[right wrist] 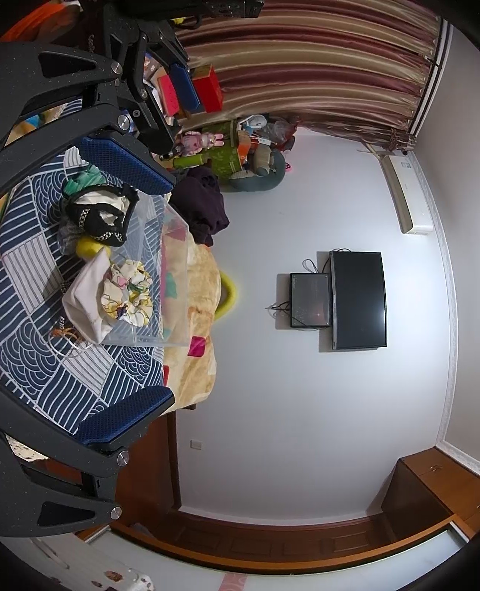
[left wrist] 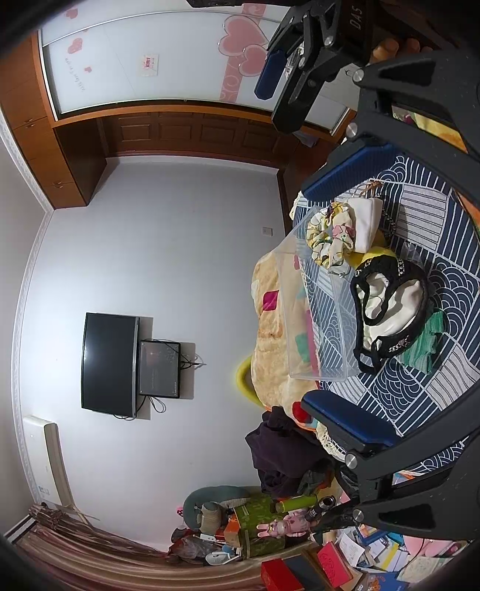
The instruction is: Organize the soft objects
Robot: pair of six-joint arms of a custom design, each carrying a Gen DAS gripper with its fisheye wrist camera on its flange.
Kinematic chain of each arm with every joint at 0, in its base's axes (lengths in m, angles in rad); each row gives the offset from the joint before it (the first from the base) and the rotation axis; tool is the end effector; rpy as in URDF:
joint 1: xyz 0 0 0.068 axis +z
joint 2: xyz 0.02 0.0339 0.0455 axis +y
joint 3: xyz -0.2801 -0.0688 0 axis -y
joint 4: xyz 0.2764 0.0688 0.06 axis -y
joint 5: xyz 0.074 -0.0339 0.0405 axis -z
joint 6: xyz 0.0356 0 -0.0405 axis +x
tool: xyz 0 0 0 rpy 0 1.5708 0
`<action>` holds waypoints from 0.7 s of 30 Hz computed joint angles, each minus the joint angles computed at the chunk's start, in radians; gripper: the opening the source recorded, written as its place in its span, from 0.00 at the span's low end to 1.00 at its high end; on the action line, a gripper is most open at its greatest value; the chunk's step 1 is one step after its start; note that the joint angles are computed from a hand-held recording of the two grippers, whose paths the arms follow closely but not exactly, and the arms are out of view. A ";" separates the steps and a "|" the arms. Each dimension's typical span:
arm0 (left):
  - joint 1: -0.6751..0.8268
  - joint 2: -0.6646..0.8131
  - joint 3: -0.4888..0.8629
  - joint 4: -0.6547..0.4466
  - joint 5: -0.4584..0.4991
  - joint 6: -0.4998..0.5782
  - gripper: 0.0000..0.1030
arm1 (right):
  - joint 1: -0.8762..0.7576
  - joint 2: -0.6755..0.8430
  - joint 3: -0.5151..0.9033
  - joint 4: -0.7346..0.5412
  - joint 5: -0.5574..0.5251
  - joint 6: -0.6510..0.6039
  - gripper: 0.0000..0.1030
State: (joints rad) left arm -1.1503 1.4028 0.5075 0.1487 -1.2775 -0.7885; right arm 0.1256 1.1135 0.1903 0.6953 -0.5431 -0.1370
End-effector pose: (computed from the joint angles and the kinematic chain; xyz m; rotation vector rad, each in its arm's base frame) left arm 0.1351 -0.2186 0.1542 -0.2346 1.7539 0.1005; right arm 0.2087 0.0449 0.1570 -0.6123 1.6824 0.4788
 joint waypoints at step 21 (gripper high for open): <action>0.039 0.026 0.005 -0.001 0.062 -0.005 1.00 | -0.024 0.122 0.049 0.006 -0.032 0.009 1.00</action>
